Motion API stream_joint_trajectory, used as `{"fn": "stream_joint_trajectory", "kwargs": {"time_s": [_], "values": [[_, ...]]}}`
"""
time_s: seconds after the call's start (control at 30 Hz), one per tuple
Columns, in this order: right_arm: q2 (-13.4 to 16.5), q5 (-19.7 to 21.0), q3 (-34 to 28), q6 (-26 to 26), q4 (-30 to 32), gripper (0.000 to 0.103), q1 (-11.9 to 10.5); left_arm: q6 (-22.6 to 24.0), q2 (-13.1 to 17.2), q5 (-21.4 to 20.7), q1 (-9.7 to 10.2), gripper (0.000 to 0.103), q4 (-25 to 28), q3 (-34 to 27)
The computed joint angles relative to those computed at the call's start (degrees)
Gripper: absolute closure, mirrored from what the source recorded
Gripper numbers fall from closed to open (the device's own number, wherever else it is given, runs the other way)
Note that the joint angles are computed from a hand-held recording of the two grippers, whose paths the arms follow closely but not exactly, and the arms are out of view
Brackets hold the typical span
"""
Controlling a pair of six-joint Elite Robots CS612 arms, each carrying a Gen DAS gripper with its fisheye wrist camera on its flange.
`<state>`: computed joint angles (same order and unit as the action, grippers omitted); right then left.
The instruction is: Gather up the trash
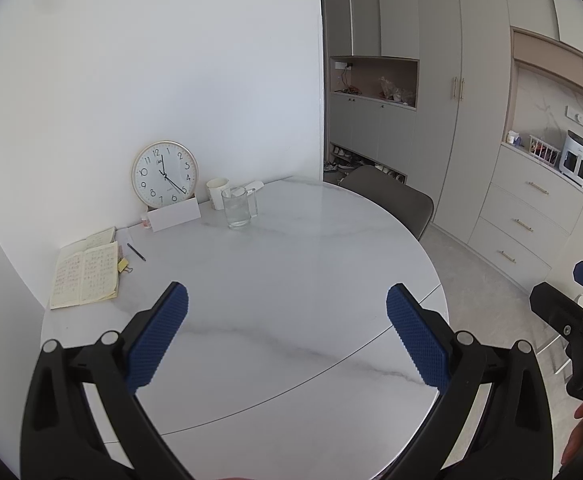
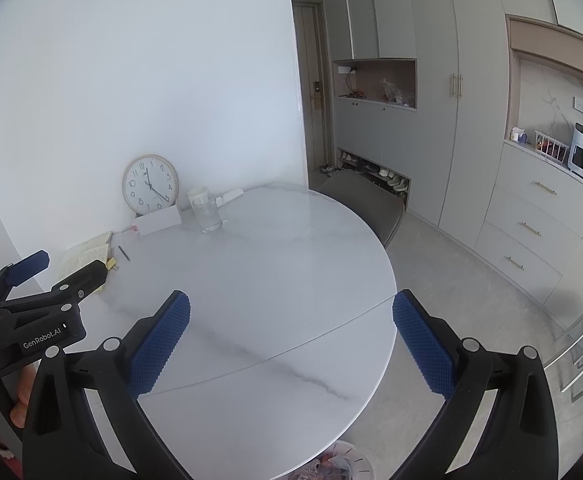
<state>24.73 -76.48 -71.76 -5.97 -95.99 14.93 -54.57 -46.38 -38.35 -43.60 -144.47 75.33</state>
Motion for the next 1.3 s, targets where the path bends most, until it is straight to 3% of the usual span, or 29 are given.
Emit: {"fn": "stream_joint_trajectory", "kwargs": {"time_s": [1.3], "values": [[-0.5,-0.4,0.9,-0.5,1.0,0.002,0.6,-1.2,-0.2,-0.6,0.38,0.008,0.8,0.5]]}}
